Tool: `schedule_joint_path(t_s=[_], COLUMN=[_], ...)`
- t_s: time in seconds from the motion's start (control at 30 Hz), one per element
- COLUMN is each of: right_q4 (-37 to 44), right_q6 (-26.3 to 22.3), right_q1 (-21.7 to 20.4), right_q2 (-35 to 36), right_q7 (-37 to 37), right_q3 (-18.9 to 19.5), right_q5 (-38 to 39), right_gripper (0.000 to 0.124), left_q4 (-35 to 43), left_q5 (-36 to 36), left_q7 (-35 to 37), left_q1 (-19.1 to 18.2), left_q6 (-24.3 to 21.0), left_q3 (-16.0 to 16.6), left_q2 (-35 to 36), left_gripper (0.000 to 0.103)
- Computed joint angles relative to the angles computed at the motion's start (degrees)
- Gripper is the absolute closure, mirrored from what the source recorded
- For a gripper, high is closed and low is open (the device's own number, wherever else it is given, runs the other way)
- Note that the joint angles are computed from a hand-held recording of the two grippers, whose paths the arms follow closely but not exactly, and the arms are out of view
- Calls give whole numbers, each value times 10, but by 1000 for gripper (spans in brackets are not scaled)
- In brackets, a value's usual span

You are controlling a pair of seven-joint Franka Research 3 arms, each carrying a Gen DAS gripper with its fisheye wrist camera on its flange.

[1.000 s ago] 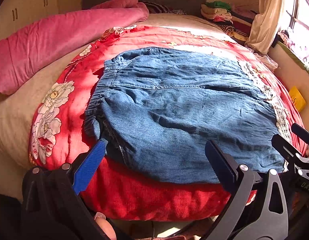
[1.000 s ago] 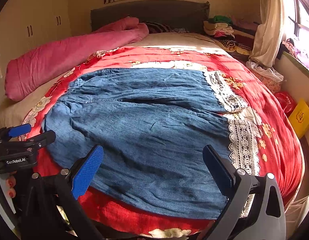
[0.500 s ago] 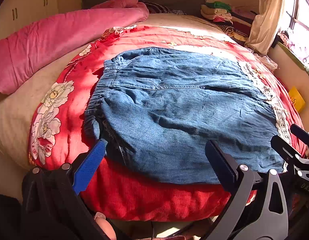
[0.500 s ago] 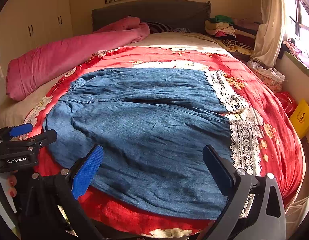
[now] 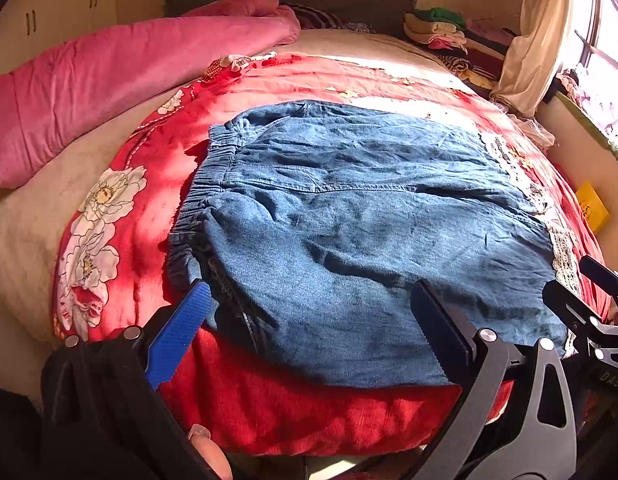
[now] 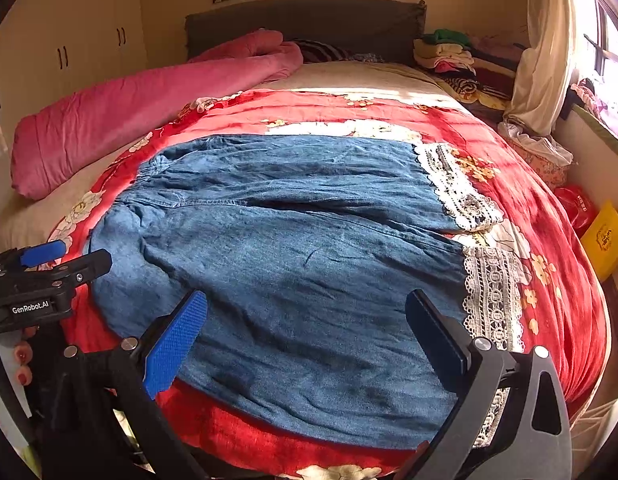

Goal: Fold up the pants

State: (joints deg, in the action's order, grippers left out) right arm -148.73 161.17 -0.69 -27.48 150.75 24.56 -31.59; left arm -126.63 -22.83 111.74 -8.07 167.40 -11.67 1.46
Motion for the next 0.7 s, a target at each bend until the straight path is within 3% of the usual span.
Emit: schedule_joint_path(t_s=[0.17,0.27,0.37,0.47,0.7], right_q4=[27,60,104,150,295], right_q6=[19,28,30,43,1], right_q1=[19,39,35,82,135], right_q2=[42,80,118,168,293], right_q7=[-45,-106,-143,-247,-477], right_q3=[-39,-74,-83,-138,-199], right_q5=[22,48,34,105,274], right_gripper=[25,25,25,25,25], left_q4=[47,87,142,208,445], left_q5=[-1,37,73,125,205], left_q7=[10,-18,-46,-76,-81], left_q1=[14,25,42,52,63], left_q6=[-16,-23,-37,-53,-178], left_q3=[-4,-3,-4,-1,-10], left_q2=[33,63,102,149,312], left_gripper=[9,9,9,9,9])
